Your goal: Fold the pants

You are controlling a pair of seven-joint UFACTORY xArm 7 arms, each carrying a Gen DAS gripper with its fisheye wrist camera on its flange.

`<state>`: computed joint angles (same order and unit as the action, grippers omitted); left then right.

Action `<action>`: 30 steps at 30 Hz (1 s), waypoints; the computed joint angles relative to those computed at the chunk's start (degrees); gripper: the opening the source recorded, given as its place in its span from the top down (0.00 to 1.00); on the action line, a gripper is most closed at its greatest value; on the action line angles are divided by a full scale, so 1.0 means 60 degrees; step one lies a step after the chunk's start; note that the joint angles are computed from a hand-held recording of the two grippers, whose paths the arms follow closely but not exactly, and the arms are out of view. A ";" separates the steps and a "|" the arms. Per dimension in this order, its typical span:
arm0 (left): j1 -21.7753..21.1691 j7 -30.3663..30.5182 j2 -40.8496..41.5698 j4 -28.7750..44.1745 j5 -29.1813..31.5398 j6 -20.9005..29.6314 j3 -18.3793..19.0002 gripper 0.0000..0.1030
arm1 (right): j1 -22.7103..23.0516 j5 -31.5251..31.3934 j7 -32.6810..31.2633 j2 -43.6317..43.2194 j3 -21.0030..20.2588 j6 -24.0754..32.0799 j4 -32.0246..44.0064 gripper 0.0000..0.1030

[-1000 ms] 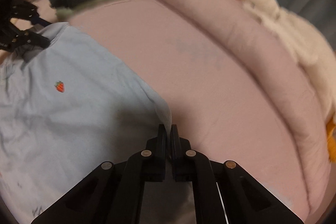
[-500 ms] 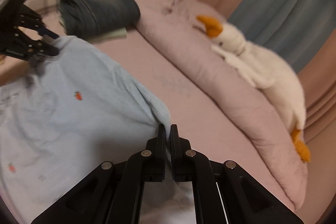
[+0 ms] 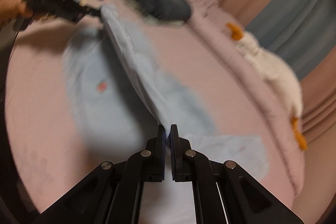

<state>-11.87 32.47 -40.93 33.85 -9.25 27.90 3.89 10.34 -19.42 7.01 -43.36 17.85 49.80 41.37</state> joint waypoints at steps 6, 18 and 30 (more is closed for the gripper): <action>0.0005 -0.0908 -0.0535 0.0108 -0.1999 0.2497 0.1412 0.42 | 0.0126 -0.0533 0.0603 0.0493 0.0755 -0.0054 -0.0692 0.96; -0.0353 -0.2458 0.0915 0.1002 -0.6349 0.4377 0.1541 0.43 | 0.0355 0.0156 0.2135 -0.0327 0.0119 -0.0527 -0.0843 0.96; -0.0189 -0.3342 -0.0385 -0.0011 -0.6913 0.2541 0.0579 0.81 | 0.0374 0.0460 0.2174 -0.0819 0.0104 -0.0643 -0.1046 0.96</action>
